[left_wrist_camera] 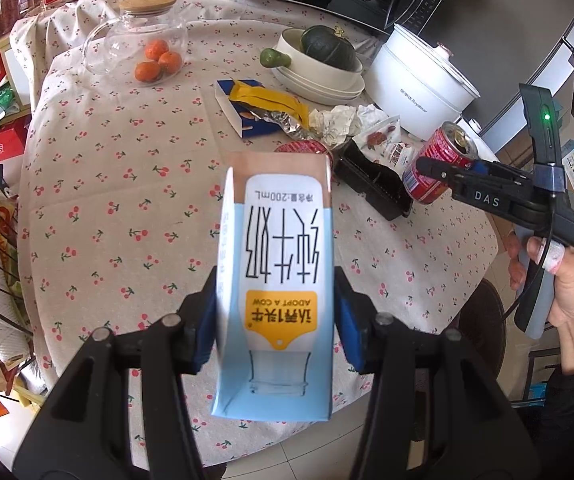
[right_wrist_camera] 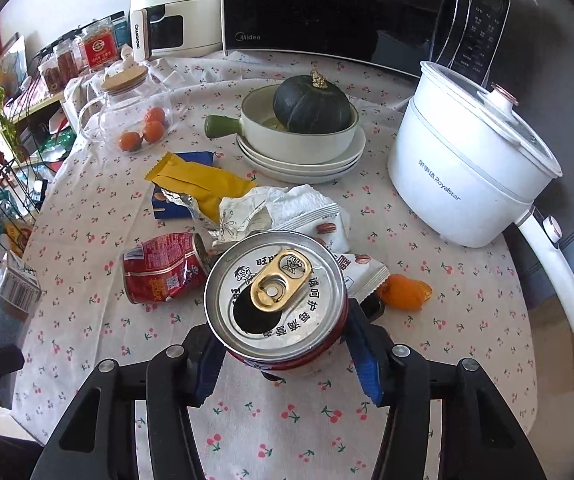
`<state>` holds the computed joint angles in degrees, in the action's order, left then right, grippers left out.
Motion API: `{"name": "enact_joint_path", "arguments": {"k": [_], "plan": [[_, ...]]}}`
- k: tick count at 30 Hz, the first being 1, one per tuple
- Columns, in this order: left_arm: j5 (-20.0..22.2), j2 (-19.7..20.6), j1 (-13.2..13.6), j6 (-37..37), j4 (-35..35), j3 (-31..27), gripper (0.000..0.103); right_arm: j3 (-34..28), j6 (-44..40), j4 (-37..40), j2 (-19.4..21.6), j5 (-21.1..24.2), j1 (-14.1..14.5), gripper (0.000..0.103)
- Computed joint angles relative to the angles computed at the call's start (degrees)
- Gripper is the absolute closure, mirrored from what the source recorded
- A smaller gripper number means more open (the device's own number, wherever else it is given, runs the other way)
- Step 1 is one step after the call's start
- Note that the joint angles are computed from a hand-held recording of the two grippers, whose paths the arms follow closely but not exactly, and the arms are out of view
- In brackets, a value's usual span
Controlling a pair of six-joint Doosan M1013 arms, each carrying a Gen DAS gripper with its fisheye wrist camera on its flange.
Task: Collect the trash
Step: 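Grasp the red drink can by its body with the right tool, then carry the carton and can over the brown bin and open both tools to drop them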
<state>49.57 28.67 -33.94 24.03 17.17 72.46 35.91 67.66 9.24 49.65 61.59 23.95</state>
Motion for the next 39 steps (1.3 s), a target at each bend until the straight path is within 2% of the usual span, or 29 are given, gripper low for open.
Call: {"name": "enact_joint_path", "arguments": {"k": [11, 19, 27, 33, 39], "plan": [[-0.22, 0.66, -1.38, 2.47, 0.32, -1.26, 0.050, 14.59, 1.60, 2.56, -9.67, -5.50, -3.14, 0.047], [1.85, 3.55, -3.11, 8.24, -0.88, -5.66, 0.050, 25.52, 4.59, 2.55, -15.38, -7.55, -6.88, 0.047], [4.12, 7.07, -4.80, 12.18, -1.11, -11.04, 0.050, 33.80, 7.47, 3.81, -18.84, -9.01, -11.38, 0.047], [4.91, 9.98, -6.27, 15.32, -1.35, -15.54, 0.050, 37.89, 8.01, 4.20, -20.73, -9.57, -13.66, 0.046], [7.50, 14.01, -7.89, 20.69, -2.26, -21.63, 0.050, 41.40, 8.39, 3.36, -21.81, -10.47, -16.22, 0.046]]}}
